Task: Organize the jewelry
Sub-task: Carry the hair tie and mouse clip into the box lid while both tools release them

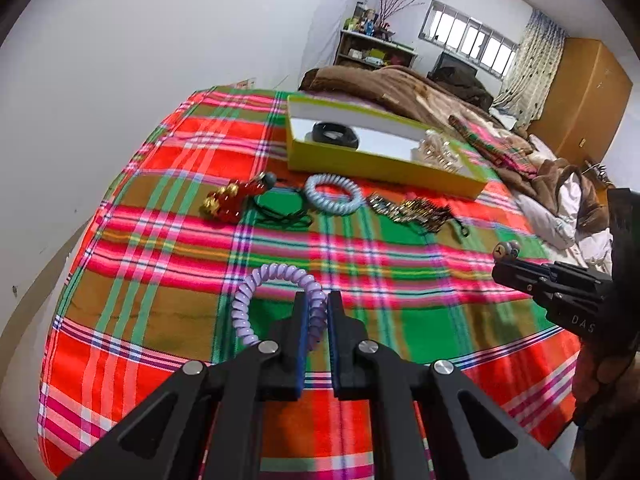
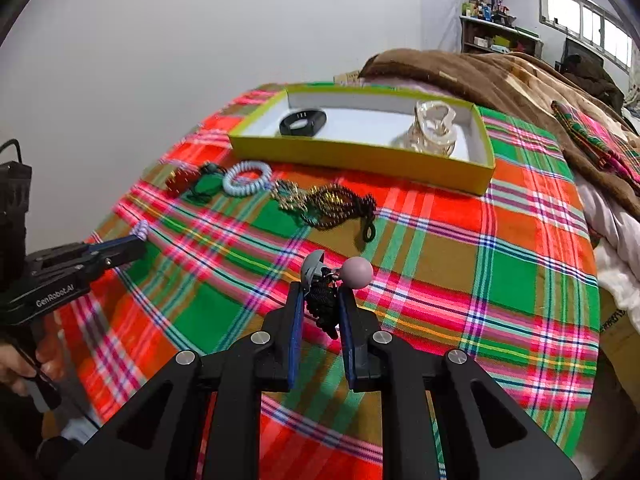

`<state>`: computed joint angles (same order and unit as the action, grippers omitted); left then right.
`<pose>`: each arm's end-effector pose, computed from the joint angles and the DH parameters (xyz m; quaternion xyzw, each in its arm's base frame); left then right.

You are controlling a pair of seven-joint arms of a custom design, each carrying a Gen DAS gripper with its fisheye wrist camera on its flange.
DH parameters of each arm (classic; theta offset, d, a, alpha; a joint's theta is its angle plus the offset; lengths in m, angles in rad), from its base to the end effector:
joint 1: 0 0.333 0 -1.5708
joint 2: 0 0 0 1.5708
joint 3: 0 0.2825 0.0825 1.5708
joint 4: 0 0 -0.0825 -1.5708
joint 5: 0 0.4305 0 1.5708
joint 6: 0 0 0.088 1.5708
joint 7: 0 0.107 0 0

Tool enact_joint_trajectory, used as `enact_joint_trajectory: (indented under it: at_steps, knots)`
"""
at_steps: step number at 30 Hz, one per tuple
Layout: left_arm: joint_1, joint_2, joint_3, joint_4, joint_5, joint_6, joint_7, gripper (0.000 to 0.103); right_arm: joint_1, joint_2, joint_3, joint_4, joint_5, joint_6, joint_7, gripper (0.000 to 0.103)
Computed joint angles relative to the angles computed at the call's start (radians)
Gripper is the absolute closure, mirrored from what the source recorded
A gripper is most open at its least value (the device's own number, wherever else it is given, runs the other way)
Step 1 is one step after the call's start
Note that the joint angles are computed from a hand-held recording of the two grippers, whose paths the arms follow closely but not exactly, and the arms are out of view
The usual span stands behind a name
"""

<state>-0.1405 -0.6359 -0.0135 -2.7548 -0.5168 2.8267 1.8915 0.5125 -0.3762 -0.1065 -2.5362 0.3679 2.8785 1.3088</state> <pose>0.4406 -0.0427 0.4258 -0.6437 0.6700 -0.3349 0.1569 0.4781 0.1832 0.4277 -0.7606 0.5377 -0.1283 0.3404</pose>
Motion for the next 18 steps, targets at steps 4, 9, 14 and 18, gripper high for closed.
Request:
enact_joint_trajectory:
  at_steps: [4, 9, 14, 18]
  knots:
    - [-0.025, -0.023, 0.012, 0.002, -0.017, 0.005, 0.015, 0.093, 0.010, -0.042, -0.010, -0.021, 0.018, 0.014, 0.000, 0.086]
    - [-0.061, -0.037, 0.030, 0.016, -0.049, 0.008, 0.040, 0.093, 0.012, -0.078, -0.017, -0.040, 0.000, 0.027, 0.025, 0.086]
    - [-0.093, -0.026, 0.037, 0.046, -0.078, 0.016, 0.074, 0.093, 0.012, -0.092, -0.029, -0.037, -0.026, 0.026, 0.045, 0.086]
    - [-0.118, 0.004, 0.050, 0.087, -0.104, 0.021, 0.112, 0.093, 0.018, -0.083, -0.043, -0.018, -0.035, 0.026, 0.045, 0.086]
